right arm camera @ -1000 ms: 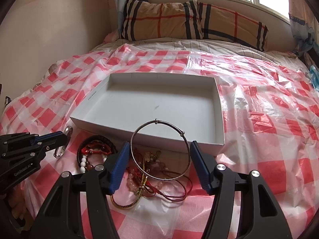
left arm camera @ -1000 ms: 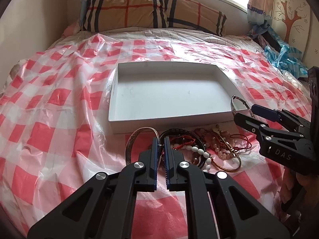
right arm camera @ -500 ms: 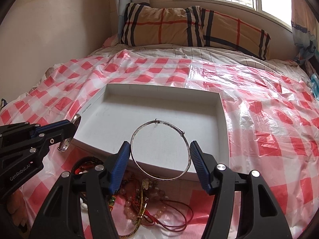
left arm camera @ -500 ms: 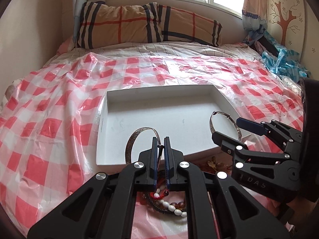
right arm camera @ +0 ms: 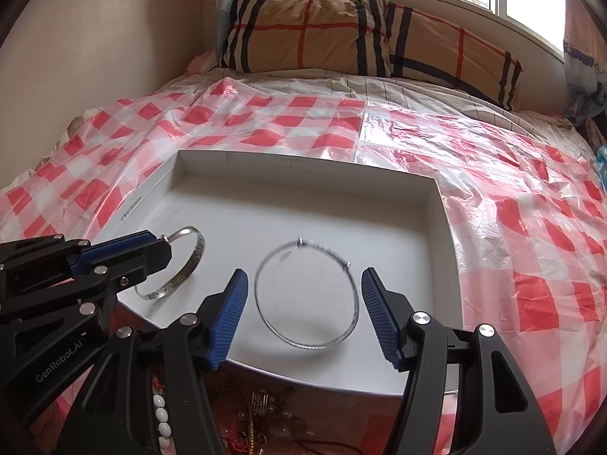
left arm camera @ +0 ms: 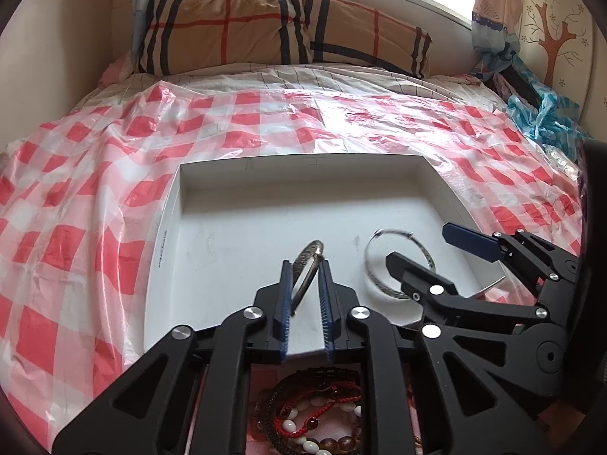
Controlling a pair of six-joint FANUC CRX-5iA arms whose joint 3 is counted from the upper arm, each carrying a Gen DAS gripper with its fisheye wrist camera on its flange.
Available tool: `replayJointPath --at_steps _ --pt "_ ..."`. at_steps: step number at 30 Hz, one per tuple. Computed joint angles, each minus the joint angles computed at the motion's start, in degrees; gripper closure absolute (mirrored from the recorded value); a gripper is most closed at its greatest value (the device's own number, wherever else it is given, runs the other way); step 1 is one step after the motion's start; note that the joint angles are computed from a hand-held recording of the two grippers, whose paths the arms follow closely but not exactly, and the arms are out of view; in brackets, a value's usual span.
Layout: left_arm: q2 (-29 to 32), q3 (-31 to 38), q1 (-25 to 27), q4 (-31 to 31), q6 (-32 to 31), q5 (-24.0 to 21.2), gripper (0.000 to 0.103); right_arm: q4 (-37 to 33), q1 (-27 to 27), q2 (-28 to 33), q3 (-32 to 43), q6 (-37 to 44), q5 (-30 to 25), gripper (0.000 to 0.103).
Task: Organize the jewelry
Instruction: 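Lower both bangles into the white box and open both grippers, then grasp the black braided bracelet with the left gripper while the right reaches the pile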
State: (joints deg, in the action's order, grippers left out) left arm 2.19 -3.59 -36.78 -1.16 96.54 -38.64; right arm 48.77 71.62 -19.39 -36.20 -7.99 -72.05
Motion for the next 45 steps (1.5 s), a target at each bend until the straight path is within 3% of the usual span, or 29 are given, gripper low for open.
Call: replayJointPath --at_steps 1,4,8,16,24,32,34,37,39,42,45 --pt "-0.5 -0.3 -0.1 -0.9 1.0 0.1 0.071 0.1 0.7 -0.3 -0.1 -0.6 -0.9 0.040" --pt "-2.9 -2.4 0.3 -1.4 2.1 0.8 0.060 -0.4 3.5 -2.0 -0.7 -3.1 -3.5 0.040" --pt "-6.7 -6.0 1.2 0.0 1.8 0.9 0.058 -2.2 8.9 -4.4 -1.3 -6.6 -8.0 0.040" --pt "-10.9 -12.7 2.8 6.4 -4.9 -2.4 0.058 -6.3 18.4 -7.4 -2.1 -12.9 -15.1 0.040" --pt "-10.9 -14.9 4.4 10.0 -7.7 -3.0 0.058 -7.7 20.1 -8.3 -3.1 -15.4 -15.7 0.040" --pt "-8.3 -11.5 4.4 8.0 -6.7 -3.9 0.058 -7.9 20.4 -8.5 -3.9 -16.5 -15.5 0.039" --pt "-7.0 -10.6 4.5 8.4 -7.2 -4.8 0.064 -7.7 20.5 -8.6 -4.1 -16.7 -15.4 0.038" --pt "-6.0 -9.7 3.8 7.7 -8.3 -5.7 0.087 -8.0 20.4 -8.5 -4.0 -16.7 -15.5 0.037" --pt "-6.1 -9.2 2.8 5.9 -8.4 -5.9 0.095 -7.9 20.4 -8.4 -3.9 -16.7 -15.5 0.037" --pt "-7.0 -10.7 3.7 9.1 -10.7 -5.4 0.096 -7.7 20.8 -8.6 -3.9 -17.3 -15.7 0.037" --pt "-9.7 -16.8 7.1 21.9 -19.2 -2.6 0.096 -7.8 21.5 -8.8 -4.0 -18.0 -16.0 0.037"
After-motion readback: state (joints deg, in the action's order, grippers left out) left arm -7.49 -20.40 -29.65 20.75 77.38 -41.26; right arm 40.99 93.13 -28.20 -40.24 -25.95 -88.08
